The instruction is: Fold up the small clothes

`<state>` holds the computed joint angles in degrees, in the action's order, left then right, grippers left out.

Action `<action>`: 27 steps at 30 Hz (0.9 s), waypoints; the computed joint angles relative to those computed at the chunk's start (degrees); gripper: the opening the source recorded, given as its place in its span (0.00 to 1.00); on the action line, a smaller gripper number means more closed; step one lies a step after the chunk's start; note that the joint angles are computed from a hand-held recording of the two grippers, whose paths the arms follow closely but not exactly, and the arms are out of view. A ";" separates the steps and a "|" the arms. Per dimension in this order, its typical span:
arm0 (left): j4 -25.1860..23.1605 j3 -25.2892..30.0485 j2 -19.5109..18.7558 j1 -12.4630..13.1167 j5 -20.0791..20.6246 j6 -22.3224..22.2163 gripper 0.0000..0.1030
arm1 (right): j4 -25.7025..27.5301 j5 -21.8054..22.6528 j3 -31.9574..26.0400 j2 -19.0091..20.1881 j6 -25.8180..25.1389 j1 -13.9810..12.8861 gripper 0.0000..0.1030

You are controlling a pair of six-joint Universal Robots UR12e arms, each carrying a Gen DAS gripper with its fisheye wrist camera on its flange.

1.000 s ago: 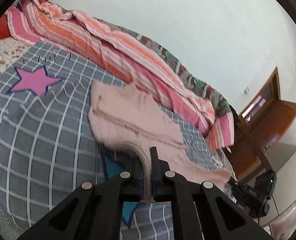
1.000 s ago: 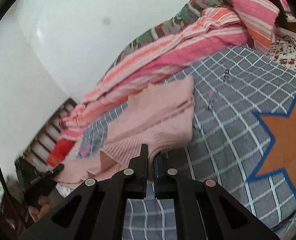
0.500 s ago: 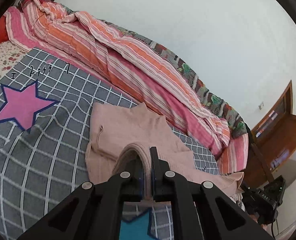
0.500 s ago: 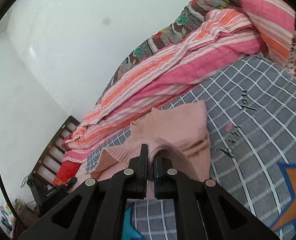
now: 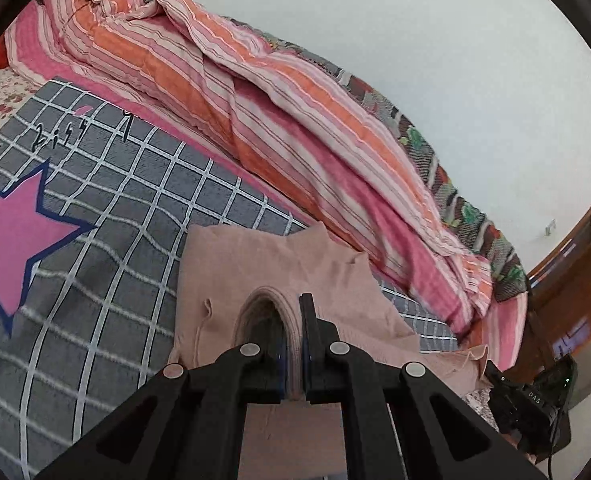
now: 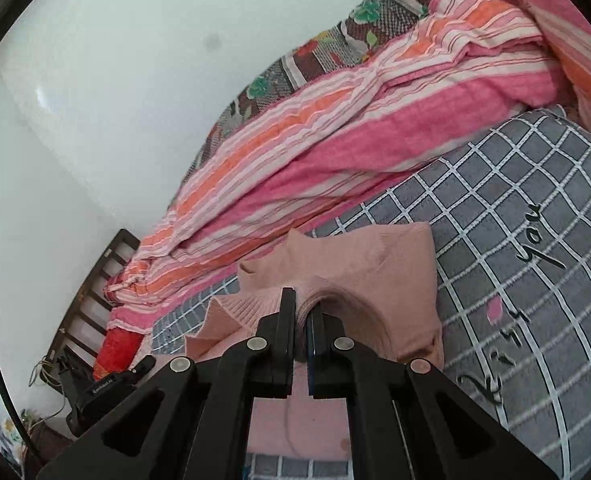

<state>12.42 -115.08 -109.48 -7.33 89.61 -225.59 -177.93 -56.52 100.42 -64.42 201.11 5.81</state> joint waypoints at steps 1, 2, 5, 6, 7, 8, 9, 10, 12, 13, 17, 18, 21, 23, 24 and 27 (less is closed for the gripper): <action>-0.82 0.65 -0.42 0.09 0.31 0.31 0.06 | 0.57 -0.11 -0.93 0.74 -0.03 0.13 0.04; -1.42 1.15 -0.74 0.17 0.53 0.49 0.06 | 1.19 -0.34 -1.71 1.35 -0.24 0.26 0.04; -3.94 3.09 -2.05 0.65 0.70 0.73 0.06 | 3.44 -1.67 -4.15 3.16 -0.98 0.79 0.04; -4.68 3.79 -2.54 0.84 0.65 0.60 0.06 | 4.36 -2.12 -5.02 3.81 -1.09 0.96 0.04; -5.44 4.52 -3.04 1.02 0.53 0.43 0.06 | 4.85 -2.33 -5.60 4.27 -1.09 1.03 0.04; -5.95 4.99 -3.37 1.20 0.32 0.46 0.06 | 5.44 -2.75 -6.31 4.82 -0.98 1.15 0.04; -7.15 5.94 -3.96 1.37 0.15 0.42 0.06 | 6.25 -3.55 -7.17 5.46 -0.84 1.32 0.04; -7.94 6.58 -4.36 1.50 0.00 0.22 0.06 | 6.83 -4.07 -7.76 5.90 -0.77 1.44 0.04; -8.50 7.87 -5.51 1.91 -1.05 -0.11 0.06 | 7.38 -4.90 -8.85 6.84 -0.57 1.60 0.04; -9.02 8.46 -5.96 2.00 -1.24 0.04 0.06 | 8.00 -5.81 -9.52 7.35 -0.81 1.78 0.04; -12.39 10.75 -7.47 2.86 -4.31 0.02 0.08 | 12.17 -8.95 -12.34 9.03 -2.03 2.63 0.09; -12.70 11.02 -7.67 3.08 -5.05 0.03 0.08 | 12.74 -10.25 -12.80 9.24 -2.34 2.88 0.10; -12.61 10.48 -7.24 3.02 -3.94 -1.04 0.26 | 13.35 -10.95 -12.59 8.90 -4.81 3.15 0.26; -11.08 9.20 -6.54 2.79 -3.08 -0.80 0.44 | 12.38 -11.07 -11.17 8.02 -7.67 3.31 0.28; -10.44 8.56 -6.16 2.86 -3.52 -0.50 0.44 | 11.93 -11.90 -9.96 7.17 -9.19 3.49 0.28; -11.70 6.79 -4.35 2.53 -3.39 0.61 0.44 | 11.93 -9.35 -6.67 4.94 -11.43 2.94 0.29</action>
